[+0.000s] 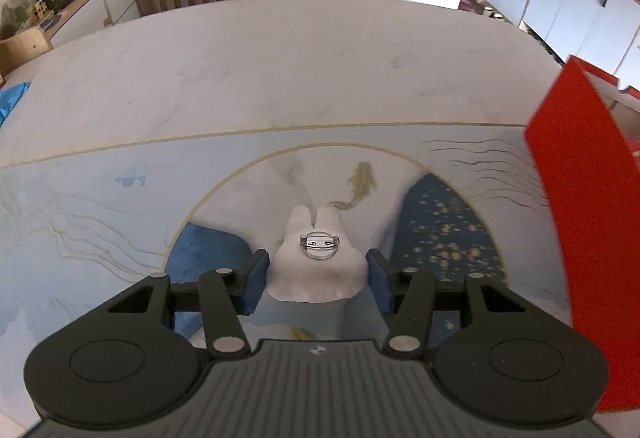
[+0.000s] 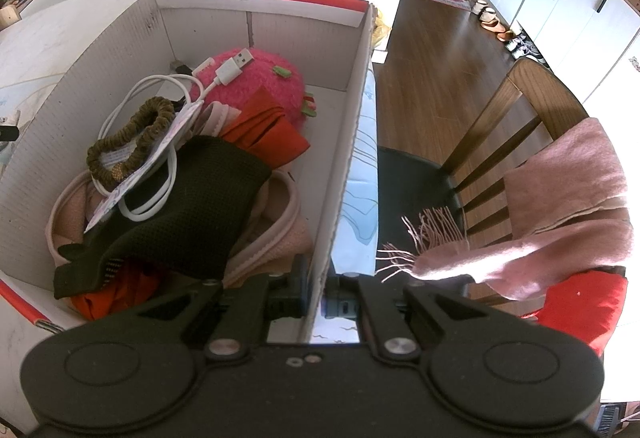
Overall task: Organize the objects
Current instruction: 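Lift the brooch and carry it over the box with the left gripper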
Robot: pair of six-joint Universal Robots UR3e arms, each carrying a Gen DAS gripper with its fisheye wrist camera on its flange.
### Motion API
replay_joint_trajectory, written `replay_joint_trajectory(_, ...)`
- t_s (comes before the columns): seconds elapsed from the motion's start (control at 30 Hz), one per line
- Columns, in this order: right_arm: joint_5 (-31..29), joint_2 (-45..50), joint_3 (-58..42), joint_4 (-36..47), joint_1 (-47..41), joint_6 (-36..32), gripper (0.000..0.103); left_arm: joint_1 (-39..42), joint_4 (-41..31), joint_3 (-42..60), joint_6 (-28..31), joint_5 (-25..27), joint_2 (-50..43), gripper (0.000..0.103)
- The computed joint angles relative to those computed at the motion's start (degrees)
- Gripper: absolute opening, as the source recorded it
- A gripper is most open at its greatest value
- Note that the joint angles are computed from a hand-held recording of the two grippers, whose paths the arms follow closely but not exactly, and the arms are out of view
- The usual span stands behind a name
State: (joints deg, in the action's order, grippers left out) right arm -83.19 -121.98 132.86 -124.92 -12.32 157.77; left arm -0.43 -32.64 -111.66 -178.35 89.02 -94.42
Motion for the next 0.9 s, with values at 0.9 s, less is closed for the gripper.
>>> replay_joint_trajectory(0.9,-0.3,1.9,-0.1,-1.9,1.6,1.7,0.006,-19.6,-16.0,24.4,-0.3,-8.2,-1.5,0.052)
